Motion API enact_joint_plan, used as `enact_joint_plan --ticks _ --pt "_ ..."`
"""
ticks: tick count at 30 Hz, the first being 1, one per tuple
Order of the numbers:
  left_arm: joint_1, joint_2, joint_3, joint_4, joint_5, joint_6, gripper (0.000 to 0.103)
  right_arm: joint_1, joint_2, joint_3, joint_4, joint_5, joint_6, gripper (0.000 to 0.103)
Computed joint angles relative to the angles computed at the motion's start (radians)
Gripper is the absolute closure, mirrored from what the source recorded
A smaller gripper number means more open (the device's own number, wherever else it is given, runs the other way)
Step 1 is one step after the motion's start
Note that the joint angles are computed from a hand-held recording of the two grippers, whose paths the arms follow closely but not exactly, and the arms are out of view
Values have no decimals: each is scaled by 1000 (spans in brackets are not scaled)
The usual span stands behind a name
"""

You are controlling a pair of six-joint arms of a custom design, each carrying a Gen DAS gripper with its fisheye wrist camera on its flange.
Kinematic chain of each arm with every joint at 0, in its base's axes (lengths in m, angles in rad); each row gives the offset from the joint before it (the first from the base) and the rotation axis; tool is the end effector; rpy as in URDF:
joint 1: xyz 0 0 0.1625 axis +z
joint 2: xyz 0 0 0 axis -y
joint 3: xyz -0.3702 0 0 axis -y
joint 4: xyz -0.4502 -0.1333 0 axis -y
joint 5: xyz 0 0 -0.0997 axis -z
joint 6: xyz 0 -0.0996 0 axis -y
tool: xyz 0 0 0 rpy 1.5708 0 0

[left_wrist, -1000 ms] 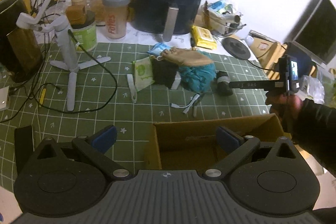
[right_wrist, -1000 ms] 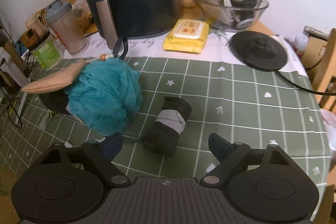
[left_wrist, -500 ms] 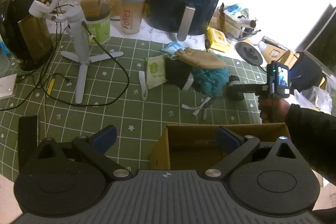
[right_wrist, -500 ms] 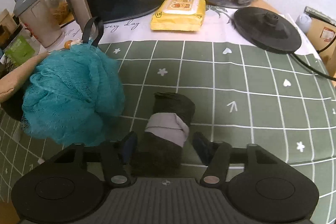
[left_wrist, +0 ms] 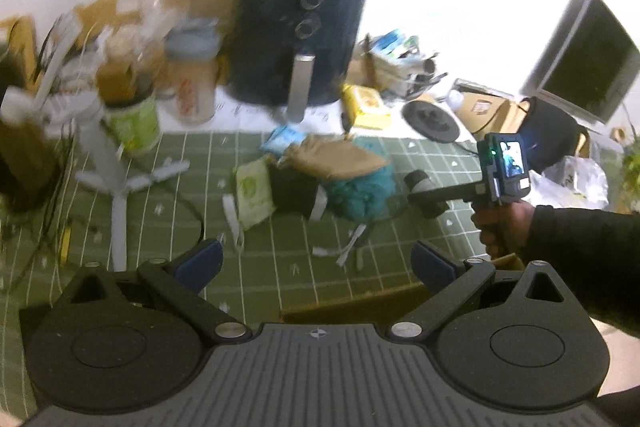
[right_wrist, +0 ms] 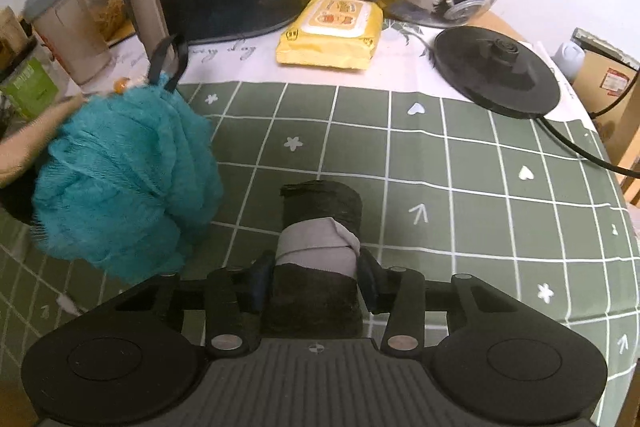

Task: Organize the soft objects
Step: 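Grasp the tan burlap bag with the left gripper while the right gripper holds the black roll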

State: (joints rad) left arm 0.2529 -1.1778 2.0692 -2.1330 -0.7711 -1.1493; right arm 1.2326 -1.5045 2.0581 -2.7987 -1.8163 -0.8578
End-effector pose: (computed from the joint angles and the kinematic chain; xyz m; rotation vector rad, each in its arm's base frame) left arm -0.4295 -0.3225 0.0563 0.3776 2.4262 -0.8423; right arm -0.0781 -0.5510 0.2820 0.5401 -2.4545 0.5530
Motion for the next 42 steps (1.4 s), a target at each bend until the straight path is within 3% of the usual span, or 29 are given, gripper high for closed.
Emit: enact_joint_plan --ticks 11,15,23,32,34,39,42 --pt "53 78 -54 -130 42 310 1 -24 -175 59 126 78 9 57" --pt "79 109 -71 -190 15 416 16 -37 -231 83 147 109 35 57" --pt "113 182 -110 -230 41 586 16 -71 -358 149 198 163 22 57" --pt "164 276 -180 -223 61 798 23 -136 -505 226 265 221 32 57" --pt "177 297 -189 -235 65 854 26 -151 -537 241 282 233 41 57" --pt "215 351 -226 -248 58 950 45 -177 -601 272 304 255 61 57" --pt "237 384 -249 -260 48 996 49 -189 -633 287 314 261 62 57"
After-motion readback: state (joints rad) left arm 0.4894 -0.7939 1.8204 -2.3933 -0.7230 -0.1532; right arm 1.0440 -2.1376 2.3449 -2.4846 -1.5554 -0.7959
